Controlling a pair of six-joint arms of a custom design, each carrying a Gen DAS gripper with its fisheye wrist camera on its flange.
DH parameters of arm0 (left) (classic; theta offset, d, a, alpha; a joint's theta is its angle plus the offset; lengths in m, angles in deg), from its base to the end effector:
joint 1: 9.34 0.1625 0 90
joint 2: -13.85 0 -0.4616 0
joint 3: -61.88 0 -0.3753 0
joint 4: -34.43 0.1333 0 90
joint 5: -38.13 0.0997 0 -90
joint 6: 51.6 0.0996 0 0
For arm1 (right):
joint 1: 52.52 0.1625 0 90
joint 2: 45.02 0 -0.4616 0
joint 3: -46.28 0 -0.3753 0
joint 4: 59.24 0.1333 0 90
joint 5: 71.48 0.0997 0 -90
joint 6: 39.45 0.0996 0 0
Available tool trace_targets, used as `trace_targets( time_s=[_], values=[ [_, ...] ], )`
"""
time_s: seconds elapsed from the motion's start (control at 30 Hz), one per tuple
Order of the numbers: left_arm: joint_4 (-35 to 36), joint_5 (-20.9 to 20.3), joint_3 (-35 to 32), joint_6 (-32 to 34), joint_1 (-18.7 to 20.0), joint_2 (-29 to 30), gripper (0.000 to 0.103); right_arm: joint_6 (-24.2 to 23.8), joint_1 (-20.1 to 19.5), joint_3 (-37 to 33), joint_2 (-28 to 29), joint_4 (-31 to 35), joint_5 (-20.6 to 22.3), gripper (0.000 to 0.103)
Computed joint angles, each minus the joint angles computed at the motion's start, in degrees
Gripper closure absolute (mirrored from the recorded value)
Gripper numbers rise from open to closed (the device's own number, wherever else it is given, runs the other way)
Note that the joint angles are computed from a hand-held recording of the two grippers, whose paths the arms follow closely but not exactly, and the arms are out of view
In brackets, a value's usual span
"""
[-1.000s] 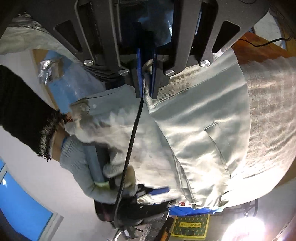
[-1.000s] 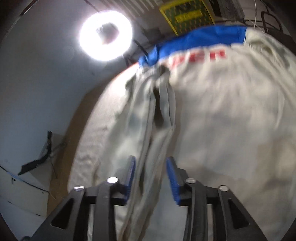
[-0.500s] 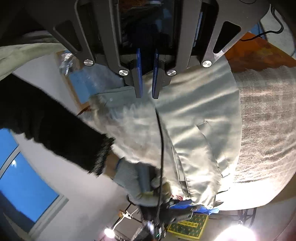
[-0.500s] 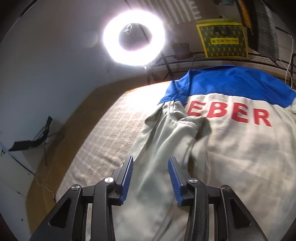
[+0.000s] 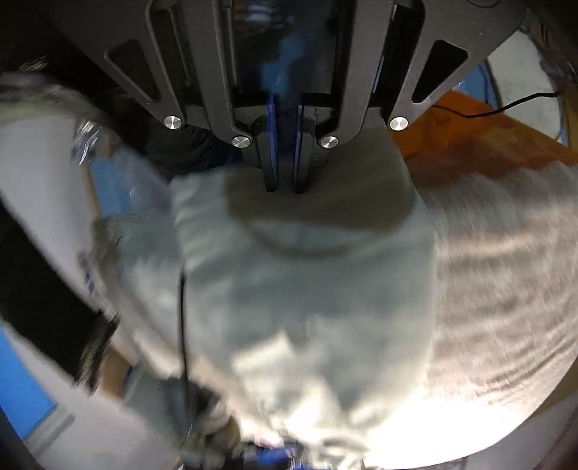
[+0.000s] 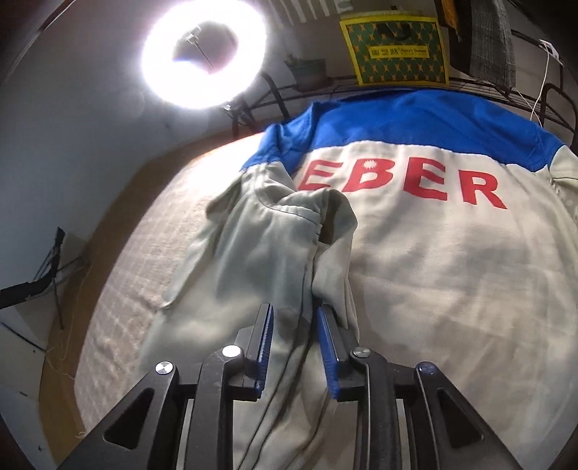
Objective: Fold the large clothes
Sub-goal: 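Fold the grasped jacket side inward with the right gripper and release, then grasp the blue sleeve cuff with the right gripper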
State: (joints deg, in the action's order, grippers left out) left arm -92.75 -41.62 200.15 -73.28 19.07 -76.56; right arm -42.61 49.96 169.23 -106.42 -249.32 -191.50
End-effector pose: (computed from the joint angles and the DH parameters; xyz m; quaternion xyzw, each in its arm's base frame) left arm -0.2169 -0.2890 0.2310 0.3463 0.9293 0.0102 0.1281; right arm 0.1963 -0.5009 0.2324 0.0394 -0.9149 0.3375 0.2178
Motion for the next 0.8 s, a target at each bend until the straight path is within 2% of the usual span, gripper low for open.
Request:
trace_targets(
  time_s=[0.13, 0.23, 0.27, 0.4, 0.5, 0.57, 0.6, 0.7, 0.73, 0.8],
  values=[
    [0.15, -1.01, -0.03, -1.68, -1.59, -1.98, 0.096, 0.68, 0.59, 3.46, -3.67, -2.66, 2.86, 0.073],
    [-1.46, -0.33, -1.4, -2.05, -4.24, -3.81, 0.096, 1.11, 1.79, 7.1, -7.16, -5.02, 3.85, 0.06],
    [-2.2, 0.14, -1.96, -2.06, -4.93, -4.0, 0.096, 1.03, 2.15, 8.16, -8.28, -5.54, 3.91, 0.055],
    [-3.93, 2.49, -3.25, -4.17, -8.09, -5.58, 0.096, 1.11, 4.24, 12.33, -12.96, -7.2, 3.37, 0.051],
    [-5.09, 6.94, -4.52, -4.48, -10.11, -5.46, 0.096, 2.13, 5.75, 15.26, -15.92, -9.28, 2.11, 0.045],
    [-5.58, 9.23, -5.15, -5.11, -10.84, -5.31, 0.092, 2.96, 7.2, 17.42, -18.52, -10.07, 0.83, 0.045],
    [-6.24, 10.26, -5.57, -5.41, -10.94, -5.18, 0.086, 3.15, 7.88, 18.29, -19.61, -10.45, 0.06, 0.043],
    [-10.46, 11.13, -6.31, -5.58, -10.59, -4.25, 0.056, 4.09, 10.42, 21.3, -23.48, -10.96, -3.18, 0.041],
    [-11.65, 11.24, -6.59, -5.46, -10.87, -3.27, 0.053, 4.3, 11.27, 22.36, -24.81, -11.28, -4.39, 0.039],
    [-12.61, 11.57, -7.59, -4.28, -11.39, -1.69, 0.053, 5.05, 12.88, 25.12, -27.82, -12.67, -7.12, 0.028]
  ],
)
